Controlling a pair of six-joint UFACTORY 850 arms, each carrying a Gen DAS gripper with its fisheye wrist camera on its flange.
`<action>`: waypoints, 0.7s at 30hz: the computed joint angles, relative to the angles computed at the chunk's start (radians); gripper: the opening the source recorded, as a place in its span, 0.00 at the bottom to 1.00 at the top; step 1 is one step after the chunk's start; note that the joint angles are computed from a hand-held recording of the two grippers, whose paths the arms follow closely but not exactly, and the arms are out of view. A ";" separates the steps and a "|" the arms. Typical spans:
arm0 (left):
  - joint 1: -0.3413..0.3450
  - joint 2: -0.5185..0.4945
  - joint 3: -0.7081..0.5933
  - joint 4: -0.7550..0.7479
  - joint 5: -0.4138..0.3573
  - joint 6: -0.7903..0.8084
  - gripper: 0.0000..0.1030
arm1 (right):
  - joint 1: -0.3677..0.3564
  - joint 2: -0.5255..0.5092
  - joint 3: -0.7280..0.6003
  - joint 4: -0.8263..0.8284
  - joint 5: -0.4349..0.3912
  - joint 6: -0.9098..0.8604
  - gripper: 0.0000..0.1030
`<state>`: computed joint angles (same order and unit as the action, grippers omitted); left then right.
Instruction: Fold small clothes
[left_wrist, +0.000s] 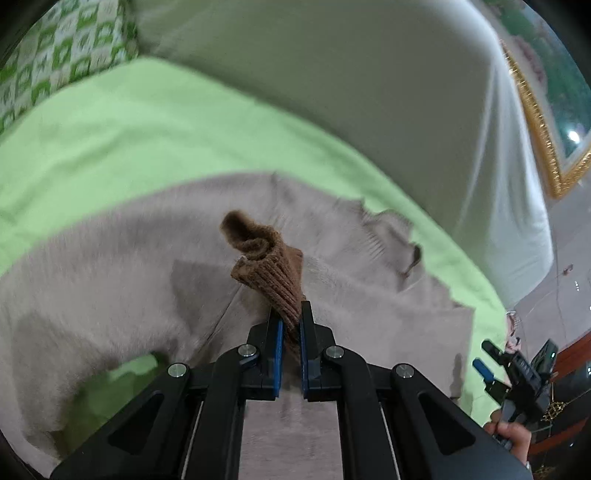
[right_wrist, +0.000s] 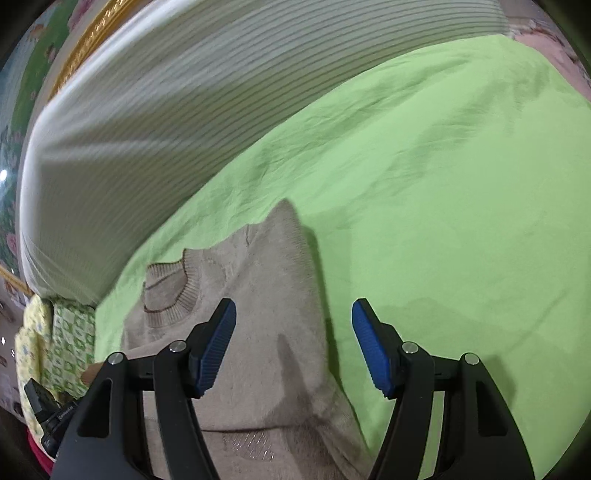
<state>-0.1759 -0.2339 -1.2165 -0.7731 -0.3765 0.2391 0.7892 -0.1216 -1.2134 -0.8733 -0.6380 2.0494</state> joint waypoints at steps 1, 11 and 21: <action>0.000 0.002 0.007 0.006 0.004 -0.009 0.05 | -0.009 -0.028 -0.028 0.046 -0.005 -0.075 0.64; -0.023 0.026 0.054 0.080 0.006 -0.048 0.05 | -0.060 -0.142 -0.191 0.261 -0.153 -0.515 0.11; -0.004 0.042 0.069 0.171 -0.040 -0.103 0.20 | -0.032 -0.140 -0.209 0.266 -0.185 -0.415 0.70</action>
<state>-0.1800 -0.1921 -1.1477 -0.6021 -0.4161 0.1365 0.7573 -0.2614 -1.4222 -0.6074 -0.8233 1.6340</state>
